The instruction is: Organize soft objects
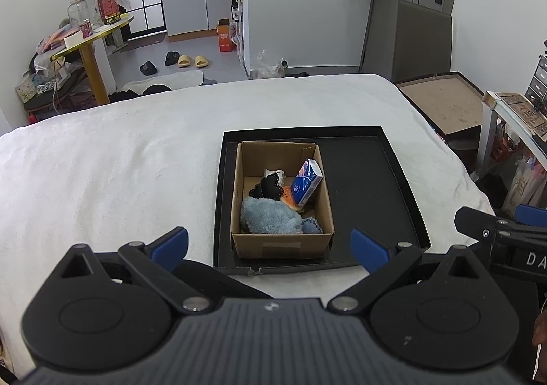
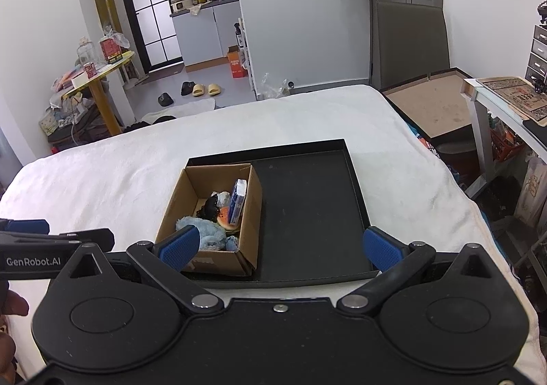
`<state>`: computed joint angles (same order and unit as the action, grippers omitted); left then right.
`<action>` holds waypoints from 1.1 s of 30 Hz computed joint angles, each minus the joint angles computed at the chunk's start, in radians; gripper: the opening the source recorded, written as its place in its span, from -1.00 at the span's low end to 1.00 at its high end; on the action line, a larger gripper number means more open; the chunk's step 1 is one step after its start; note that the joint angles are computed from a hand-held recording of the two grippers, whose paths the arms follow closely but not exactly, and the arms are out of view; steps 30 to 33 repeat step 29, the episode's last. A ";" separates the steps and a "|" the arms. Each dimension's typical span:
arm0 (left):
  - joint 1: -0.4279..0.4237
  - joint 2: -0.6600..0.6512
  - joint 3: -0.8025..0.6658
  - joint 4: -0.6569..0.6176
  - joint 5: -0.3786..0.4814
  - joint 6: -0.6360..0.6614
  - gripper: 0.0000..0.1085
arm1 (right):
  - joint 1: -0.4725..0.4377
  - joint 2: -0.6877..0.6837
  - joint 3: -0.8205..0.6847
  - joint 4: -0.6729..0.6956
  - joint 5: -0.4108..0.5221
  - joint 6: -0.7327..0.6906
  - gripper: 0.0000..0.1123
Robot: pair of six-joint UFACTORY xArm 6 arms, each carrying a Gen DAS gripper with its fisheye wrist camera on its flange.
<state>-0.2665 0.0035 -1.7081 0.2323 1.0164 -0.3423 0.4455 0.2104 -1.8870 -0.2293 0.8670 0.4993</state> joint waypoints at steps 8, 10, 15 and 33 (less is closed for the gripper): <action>0.003 0.001 -0.004 -0.007 0.005 -0.002 0.86 | 0.003 0.000 -0.002 0.002 0.005 -0.010 0.83; 0.001 0.001 -0.004 -0.005 0.004 -0.002 0.86 | 0.003 -0.001 -0.001 0.001 0.006 -0.008 0.83; 0.000 0.004 -0.008 -0.006 0.009 -0.005 0.86 | 0.003 -0.004 0.002 0.001 0.008 -0.007 0.83; 0.006 0.005 -0.002 -0.031 -0.004 -0.002 0.86 | 0.000 0.007 -0.009 0.015 0.022 -0.031 0.83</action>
